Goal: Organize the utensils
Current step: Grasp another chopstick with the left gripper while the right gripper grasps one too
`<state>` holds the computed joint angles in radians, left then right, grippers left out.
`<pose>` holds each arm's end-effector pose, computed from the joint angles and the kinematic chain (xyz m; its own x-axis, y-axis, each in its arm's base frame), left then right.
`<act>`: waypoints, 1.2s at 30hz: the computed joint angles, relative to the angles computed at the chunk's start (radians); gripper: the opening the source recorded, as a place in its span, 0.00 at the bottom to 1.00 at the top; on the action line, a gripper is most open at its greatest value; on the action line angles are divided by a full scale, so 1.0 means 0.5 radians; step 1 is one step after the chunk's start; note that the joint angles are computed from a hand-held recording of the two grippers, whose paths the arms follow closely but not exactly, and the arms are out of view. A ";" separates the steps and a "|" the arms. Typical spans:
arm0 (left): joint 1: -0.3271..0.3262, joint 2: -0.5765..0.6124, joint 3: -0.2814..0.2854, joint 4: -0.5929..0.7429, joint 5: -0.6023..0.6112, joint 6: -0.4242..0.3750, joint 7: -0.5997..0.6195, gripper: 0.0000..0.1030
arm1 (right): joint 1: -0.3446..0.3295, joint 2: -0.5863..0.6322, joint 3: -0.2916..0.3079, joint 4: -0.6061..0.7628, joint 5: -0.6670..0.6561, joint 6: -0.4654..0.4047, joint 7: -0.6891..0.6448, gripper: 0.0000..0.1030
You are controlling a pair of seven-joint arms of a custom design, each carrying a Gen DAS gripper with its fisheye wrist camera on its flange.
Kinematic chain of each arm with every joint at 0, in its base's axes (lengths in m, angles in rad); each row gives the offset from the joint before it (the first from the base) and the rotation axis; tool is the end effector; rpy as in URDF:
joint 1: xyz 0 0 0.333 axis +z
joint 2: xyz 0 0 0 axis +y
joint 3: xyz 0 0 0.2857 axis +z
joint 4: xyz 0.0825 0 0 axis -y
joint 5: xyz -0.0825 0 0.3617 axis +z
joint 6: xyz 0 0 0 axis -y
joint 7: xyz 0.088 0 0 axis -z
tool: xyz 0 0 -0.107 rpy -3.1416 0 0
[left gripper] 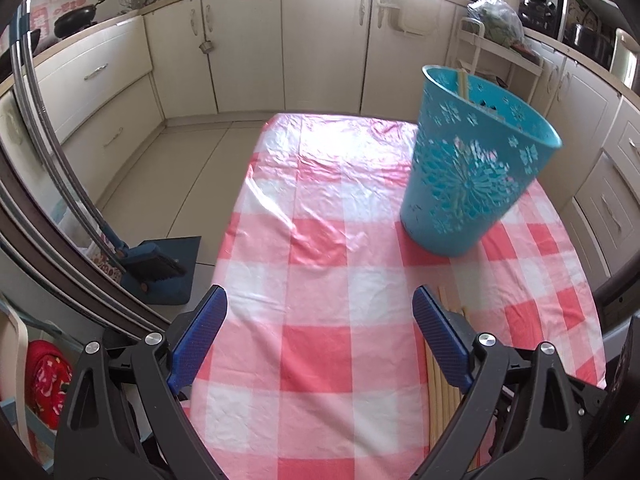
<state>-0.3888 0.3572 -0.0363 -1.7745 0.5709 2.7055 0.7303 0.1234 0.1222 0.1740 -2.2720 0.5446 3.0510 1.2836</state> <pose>0.5913 -0.2856 0.4029 -0.0362 -0.9991 0.0203 -0.7859 0.0159 -0.6181 0.5378 0.1213 0.3588 0.1185 -0.9698 -0.2132 -0.8088 0.0303 -0.5873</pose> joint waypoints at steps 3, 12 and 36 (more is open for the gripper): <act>-0.003 0.000 -0.032 -0.028 -0.035 -0.032 0.047 0.87 | 0.054 0.014 -0.074 -0.014 -0.232 0.041 0.162 0.15; -0.030 0.060 -0.107 -0.031 -0.184 -0.145 0.244 0.87 | -0.029 -0.003 -0.052 -0.045 -0.450 0.043 0.306 0.09; -0.095 0.229 -0.080 0.137 -0.363 -0.286 0.438 0.87 | -0.059 -0.018 -0.026 -0.043 -0.077 0.023 -0.007 0.09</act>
<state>-0.4362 0.4715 -0.0764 -1.7062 0.3896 2.5623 0.9494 0.0937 0.1134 0.1607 -2.2936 0.5059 3.0626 1.2803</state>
